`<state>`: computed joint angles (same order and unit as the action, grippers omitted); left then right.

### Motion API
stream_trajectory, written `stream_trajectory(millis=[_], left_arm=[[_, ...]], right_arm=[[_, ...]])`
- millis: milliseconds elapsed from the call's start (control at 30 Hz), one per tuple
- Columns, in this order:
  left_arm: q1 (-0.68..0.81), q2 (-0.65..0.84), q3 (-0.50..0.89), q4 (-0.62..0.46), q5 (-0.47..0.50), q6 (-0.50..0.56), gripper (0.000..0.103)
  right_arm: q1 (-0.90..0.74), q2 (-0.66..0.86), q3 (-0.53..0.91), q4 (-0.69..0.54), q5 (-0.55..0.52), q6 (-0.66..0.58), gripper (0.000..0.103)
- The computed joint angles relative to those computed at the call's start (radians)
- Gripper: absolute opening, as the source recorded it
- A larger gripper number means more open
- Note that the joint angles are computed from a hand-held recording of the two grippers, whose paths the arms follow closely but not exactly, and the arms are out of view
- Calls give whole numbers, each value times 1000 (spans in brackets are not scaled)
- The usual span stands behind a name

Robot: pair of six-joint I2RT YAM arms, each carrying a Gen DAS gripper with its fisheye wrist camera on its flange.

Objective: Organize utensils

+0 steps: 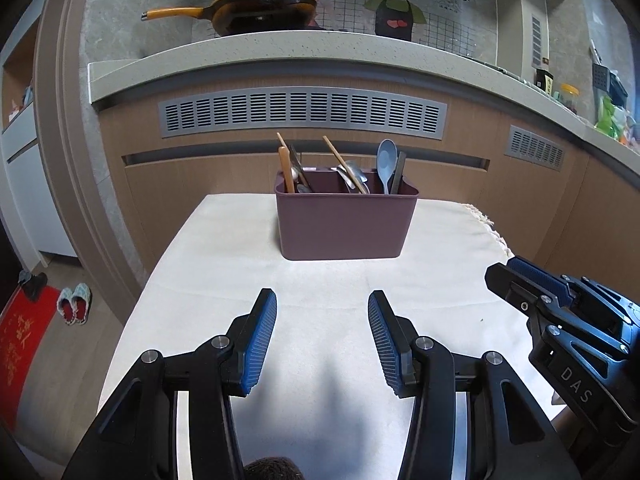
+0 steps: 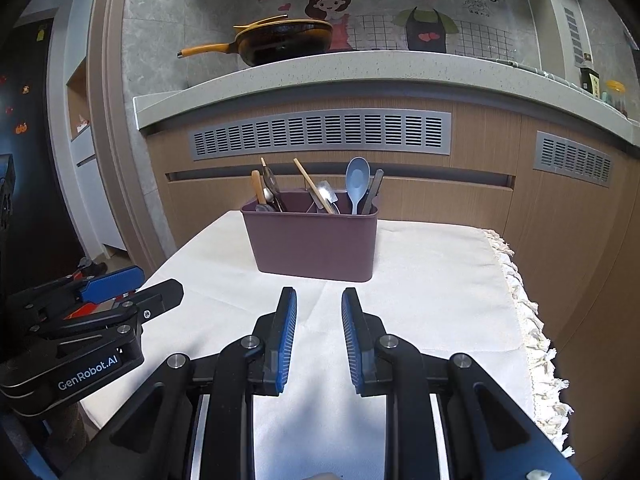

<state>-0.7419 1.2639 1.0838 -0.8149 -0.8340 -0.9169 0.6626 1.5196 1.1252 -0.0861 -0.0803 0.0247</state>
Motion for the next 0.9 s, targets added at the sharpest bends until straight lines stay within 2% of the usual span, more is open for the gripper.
stream_trajectory(millis=[900], left_arm=[[13, -7, -16, 23, 25, 18, 49]], right_arm=[[-7, 12, 3, -9, 1, 10, 21]])
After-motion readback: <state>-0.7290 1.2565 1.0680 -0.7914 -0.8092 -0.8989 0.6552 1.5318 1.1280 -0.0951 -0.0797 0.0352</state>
